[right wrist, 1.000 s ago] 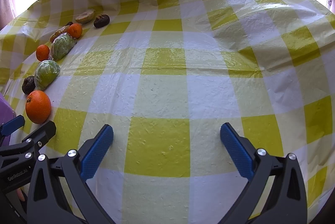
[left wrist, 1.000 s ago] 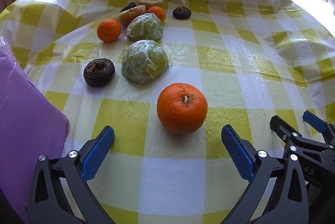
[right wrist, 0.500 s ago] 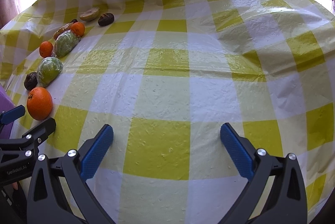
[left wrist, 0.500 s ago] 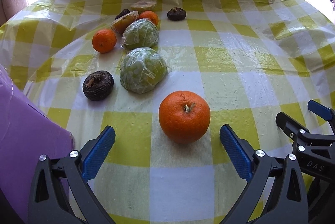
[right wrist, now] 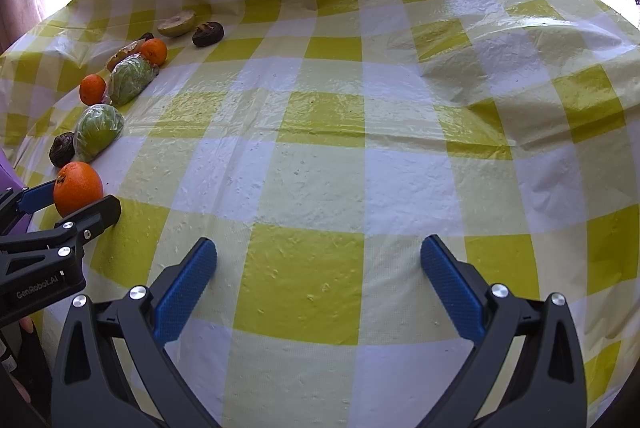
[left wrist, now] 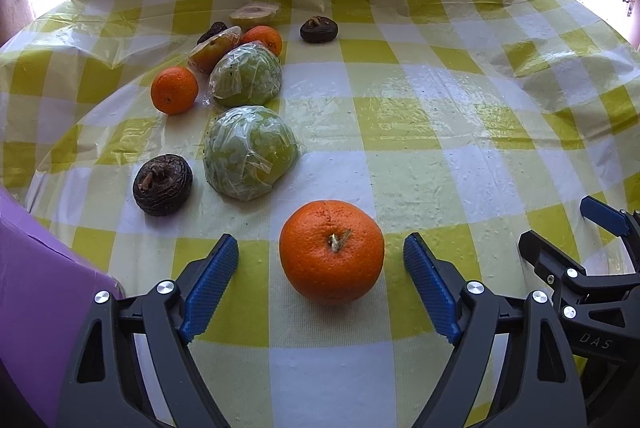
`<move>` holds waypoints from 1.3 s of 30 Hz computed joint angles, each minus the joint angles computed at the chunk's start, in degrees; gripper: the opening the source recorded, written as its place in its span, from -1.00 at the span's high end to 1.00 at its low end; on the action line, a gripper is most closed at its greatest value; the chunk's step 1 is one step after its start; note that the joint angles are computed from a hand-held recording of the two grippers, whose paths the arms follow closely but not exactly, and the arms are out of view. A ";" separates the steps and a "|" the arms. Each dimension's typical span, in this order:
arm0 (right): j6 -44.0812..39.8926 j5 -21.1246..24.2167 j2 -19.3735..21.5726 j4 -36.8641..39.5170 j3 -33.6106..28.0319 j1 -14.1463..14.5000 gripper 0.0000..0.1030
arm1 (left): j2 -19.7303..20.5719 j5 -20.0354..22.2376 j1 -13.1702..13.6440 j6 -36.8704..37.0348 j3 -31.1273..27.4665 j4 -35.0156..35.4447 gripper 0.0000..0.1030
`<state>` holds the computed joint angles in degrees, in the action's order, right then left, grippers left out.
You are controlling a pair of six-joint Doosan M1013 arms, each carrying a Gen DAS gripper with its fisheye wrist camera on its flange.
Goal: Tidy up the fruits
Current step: 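Close the left gripper around the large orange on the cloth, then grasp the wrapped cabbage half with the right gripper while the left gripper lifts the orange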
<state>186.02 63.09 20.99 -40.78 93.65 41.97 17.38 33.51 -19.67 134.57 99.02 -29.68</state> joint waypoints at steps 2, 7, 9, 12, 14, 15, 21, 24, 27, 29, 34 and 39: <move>0.01 0.00 0.00 -0.01 0.00 0.01 -0.97 | 0.12 0.37 -0.18 -1.10 -0.26 1.18 -0.76; 0.00 -0.02 0.01 -0.02 -0.04 0.00 -0.97 | 0.39 0.16 -0.37 -4.60 -0.63 3.77 -0.82; 0.03 -0.06 -0.05 -0.02 0.06 0.01 -0.97 | 0.23 -0.17 -0.12 -3.81 -0.45 2.65 -0.62; 0.06 -0.09 -0.07 -0.03 0.09 0.02 -0.97 | -0.09 -0.61 0.21 -1.45 -0.04 0.54 -0.36; 0.03 -0.10 -0.06 -0.04 0.06 0.00 -0.97 | -0.36 -0.75 0.38 1.16 0.36 -1.41 -0.18; 0.06 -0.11 -0.08 -0.04 0.10 0.02 -0.97 | -0.57 -0.92 0.43 2.83 0.73 -2.69 0.02; -1.04 -0.84 -0.20 -1.13 0.13 0.32 -0.79 | -2.37 1.82 2.94 7.55 3.33 -10.39 0.20; -3.10 -4.22 -0.41 -1.60 0.10 -0.02 -0.47 | -3.93 2.64 4.58 14.02 5.65 -15.71 0.20; -6.96 -11.71 -0.02 -2.27 -0.55 -1.05 -0.43 | -5.20 1.78 5.67 20.47 7.61 -20.98 0.20; -11.47 -17.40 0.60 -3.55 -1.86 -1.89 -0.43 | -5.61 1.24 5.93 22.31 8.21 -22.27 0.19; -32.86 -19.96 5.58 4.05 -10.53 -4.20 -0.42 | -5.33 1.63 5.71 21.39 7.92 -20.46 0.19; -44.12 -22.42 8.77 12.76 -15.14 -6.34 -0.42 | -4.64 3.60 6.47 19.80 7.23 -20.80 0.19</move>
<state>141.90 40.67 29.76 -28.02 78.51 35.63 12.74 37.10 -13.21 154.37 106.26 -50.48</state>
